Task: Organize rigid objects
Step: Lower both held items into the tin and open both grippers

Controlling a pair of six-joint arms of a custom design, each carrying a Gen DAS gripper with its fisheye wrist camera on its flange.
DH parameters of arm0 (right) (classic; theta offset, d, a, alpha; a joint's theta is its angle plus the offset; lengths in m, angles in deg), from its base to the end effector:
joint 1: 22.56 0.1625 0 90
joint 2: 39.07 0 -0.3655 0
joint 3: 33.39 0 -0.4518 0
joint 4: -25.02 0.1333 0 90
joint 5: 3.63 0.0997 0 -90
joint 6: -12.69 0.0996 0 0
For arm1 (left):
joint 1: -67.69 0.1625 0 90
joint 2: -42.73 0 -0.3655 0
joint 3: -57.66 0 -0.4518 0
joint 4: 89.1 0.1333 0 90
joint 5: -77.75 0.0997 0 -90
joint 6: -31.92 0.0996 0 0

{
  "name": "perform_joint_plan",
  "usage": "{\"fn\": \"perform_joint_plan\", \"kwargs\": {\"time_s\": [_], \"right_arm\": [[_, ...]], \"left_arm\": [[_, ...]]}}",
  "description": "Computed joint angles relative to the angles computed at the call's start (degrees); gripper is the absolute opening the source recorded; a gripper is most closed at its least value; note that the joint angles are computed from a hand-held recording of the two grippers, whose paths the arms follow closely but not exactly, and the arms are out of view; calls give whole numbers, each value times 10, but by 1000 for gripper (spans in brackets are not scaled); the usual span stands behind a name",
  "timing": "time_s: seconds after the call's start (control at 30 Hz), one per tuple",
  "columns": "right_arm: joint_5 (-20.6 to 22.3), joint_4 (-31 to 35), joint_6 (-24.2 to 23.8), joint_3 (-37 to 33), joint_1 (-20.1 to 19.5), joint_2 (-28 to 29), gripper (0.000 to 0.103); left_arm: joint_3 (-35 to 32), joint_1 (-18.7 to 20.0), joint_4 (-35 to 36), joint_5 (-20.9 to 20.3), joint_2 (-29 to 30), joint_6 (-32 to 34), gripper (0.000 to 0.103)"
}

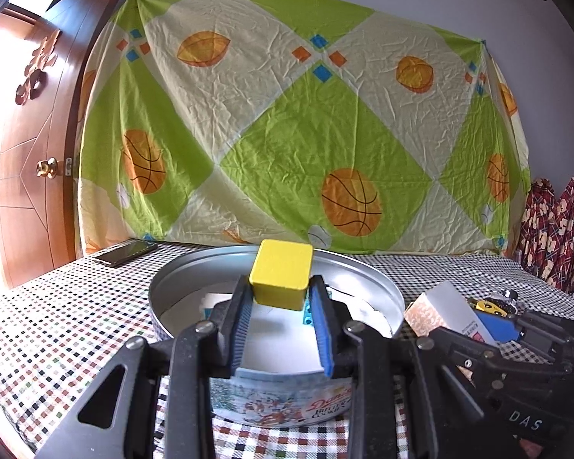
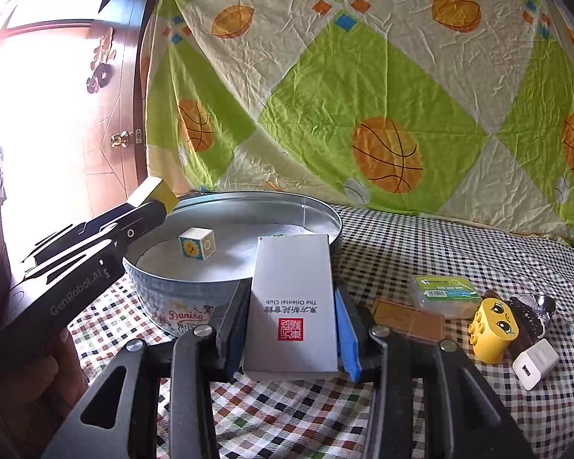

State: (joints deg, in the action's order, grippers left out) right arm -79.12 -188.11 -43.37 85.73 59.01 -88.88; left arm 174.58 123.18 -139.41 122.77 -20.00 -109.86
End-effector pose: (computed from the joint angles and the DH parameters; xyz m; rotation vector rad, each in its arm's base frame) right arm 0.0785 -0.5496 0.0426 1.1801 -2.2659 1.2676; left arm -0.1128 -0.5236 0.0167 0.5043 1.8543 -1.6498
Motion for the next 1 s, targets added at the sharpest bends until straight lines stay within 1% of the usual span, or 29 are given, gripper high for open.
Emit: {"fn": "perform_joint_plan", "kwargs": {"time_s": [0.3,0.4,0.53,0.83,1.0], "right_arm": [[-2,12,-5,-4,6,4,44],[4,16,-7,-2,4,1,44],[-1,19,-12,-2,6,3,44],[-4,38,-14,-3,9,-1,44],[-1,75,-5,-5,16,-18,43]], "left_arm": [[2,8,17,-2,-12,-14,29],[-2,10,31,1,-14,-24,29],[-10,14,59,3,-16,-42,29],[-20,21,85,-2,-21,-55,29],[-26,22,104,-6,-28,-56,29]]}}
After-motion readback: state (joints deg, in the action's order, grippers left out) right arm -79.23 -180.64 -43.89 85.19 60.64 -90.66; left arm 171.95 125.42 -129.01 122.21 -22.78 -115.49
